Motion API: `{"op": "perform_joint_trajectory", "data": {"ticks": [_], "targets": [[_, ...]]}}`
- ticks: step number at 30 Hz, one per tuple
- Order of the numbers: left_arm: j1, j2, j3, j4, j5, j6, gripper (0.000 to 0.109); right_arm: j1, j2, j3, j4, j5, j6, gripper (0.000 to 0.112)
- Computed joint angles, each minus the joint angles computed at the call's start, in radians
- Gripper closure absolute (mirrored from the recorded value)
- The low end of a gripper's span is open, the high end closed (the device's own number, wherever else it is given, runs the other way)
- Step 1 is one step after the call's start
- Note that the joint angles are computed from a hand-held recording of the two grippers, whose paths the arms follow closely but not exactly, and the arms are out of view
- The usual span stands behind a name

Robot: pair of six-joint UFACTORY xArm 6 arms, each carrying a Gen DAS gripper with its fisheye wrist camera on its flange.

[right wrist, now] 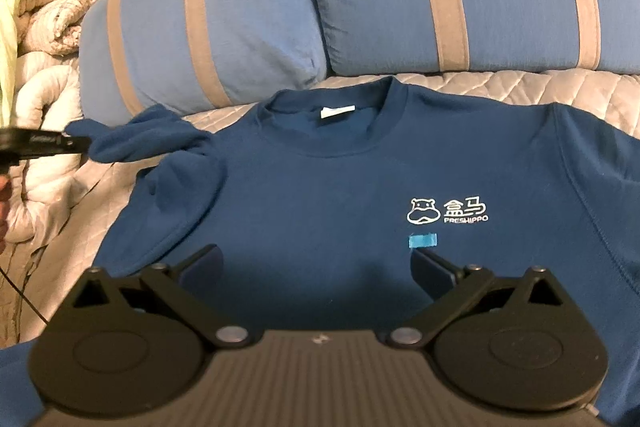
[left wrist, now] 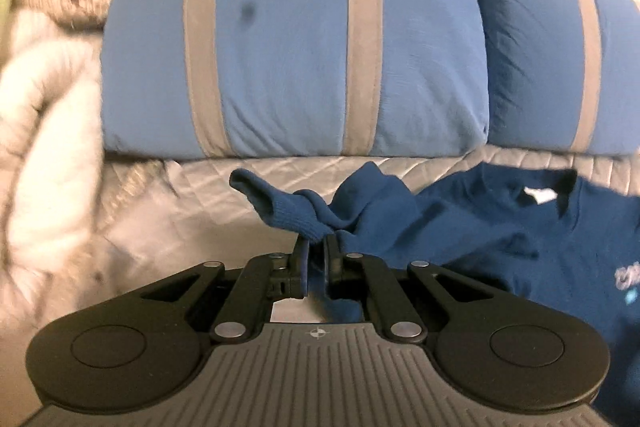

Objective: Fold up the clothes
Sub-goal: 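Pull the held sleeve outward from the body and open the left tool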

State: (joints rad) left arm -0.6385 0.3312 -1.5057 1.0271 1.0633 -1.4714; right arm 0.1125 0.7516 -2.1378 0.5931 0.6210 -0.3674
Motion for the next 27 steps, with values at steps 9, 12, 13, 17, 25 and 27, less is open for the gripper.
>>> {"op": "perform_joint_trajectory", "data": {"ticks": [9, 12, 13, 17, 25, 27], "targets": [[-0.052, -0.187, 0.185, 0.023, 0.181, -0.021, 0.102, -0.003, -0.001, -0.004, 0.019, 0.021, -0.01, 0.009], [-0.074, -0.272, 0.267, 0.019, 0.253, -0.064, 0.102, -0.004, -0.002, -0.003, 0.025, 0.026, -0.01, 0.009], [-0.085, -0.295, 0.287, 0.016, 0.283, -0.079, 0.102, -0.005, -0.002, -0.004, 0.027, 0.027, -0.009, 0.009], [-0.129, -0.383, 0.368, -0.018, 0.415, -0.141, 0.102, -0.008, -0.004, -0.002, 0.043, 0.034, -0.012, 0.009], [-0.193, -0.531, 0.532, -0.139, 0.583, -0.312, 0.102, -0.01, -0.016, 0.012, 0.068, 0.035, -0.027, 0.009], [-0.215, -0.553, 0.555, -0.163, 0.624, -0.351, 0.102, -0.011, -0.018, 0.015, 0.071, 0.035, -0.028, 0.009]]}}
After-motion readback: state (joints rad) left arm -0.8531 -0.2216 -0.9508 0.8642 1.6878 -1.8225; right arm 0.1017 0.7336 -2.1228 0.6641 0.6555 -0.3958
